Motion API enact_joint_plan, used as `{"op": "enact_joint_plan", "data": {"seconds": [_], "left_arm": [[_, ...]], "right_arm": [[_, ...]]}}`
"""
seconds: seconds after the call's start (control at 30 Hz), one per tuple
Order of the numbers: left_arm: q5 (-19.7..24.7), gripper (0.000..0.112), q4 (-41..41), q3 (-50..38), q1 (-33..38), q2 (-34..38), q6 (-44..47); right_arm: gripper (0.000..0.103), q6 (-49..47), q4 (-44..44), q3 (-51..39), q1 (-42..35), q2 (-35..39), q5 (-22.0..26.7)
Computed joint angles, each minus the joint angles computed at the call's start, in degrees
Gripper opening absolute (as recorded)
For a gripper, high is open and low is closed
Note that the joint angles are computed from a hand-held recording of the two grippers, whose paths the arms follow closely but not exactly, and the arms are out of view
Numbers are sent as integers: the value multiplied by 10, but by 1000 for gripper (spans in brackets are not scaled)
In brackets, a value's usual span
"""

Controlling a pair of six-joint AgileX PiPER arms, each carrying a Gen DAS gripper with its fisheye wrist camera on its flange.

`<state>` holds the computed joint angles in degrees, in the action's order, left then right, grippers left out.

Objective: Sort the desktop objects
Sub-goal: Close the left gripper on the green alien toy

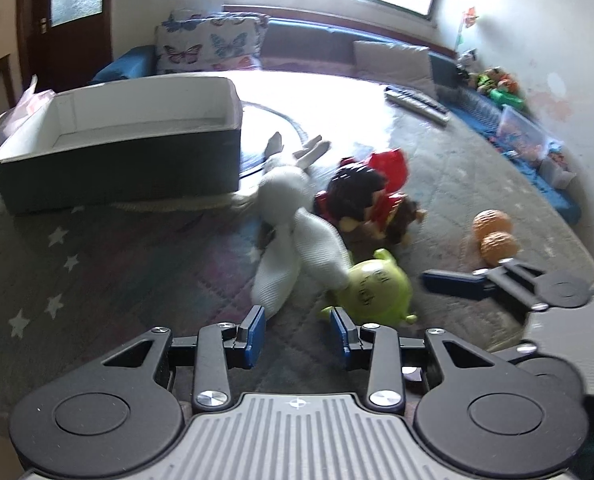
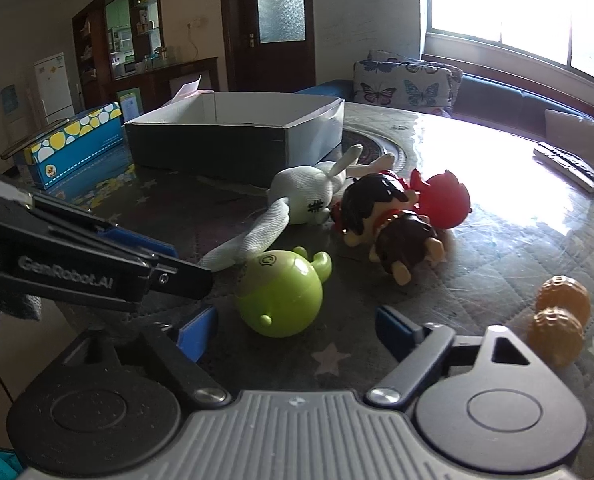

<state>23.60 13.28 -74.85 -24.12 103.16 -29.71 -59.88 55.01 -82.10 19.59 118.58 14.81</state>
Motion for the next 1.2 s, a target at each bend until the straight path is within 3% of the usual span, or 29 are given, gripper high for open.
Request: {"op": "enact_joint_plan", "data": {"seconds": [0.27, 0.6, 1.1, 1.2], "left_arm": [[4, 38, -194, -31, 16, 13, 199], [47, 38, -355, -91, 39, 50, 339], [129, 40, -359, -204, 56, 117, 331], [129, 40, -400, -192, 67, 116, 367]], "right_arm": [[64, 2, 4, -14, -6, 8, 19], [49, -42, 56, -10, -24, 3, 30], [50, -67, 74, -27, -30, 13, 50], [50, -93, 90, -21, -31, 9, 52]]}}
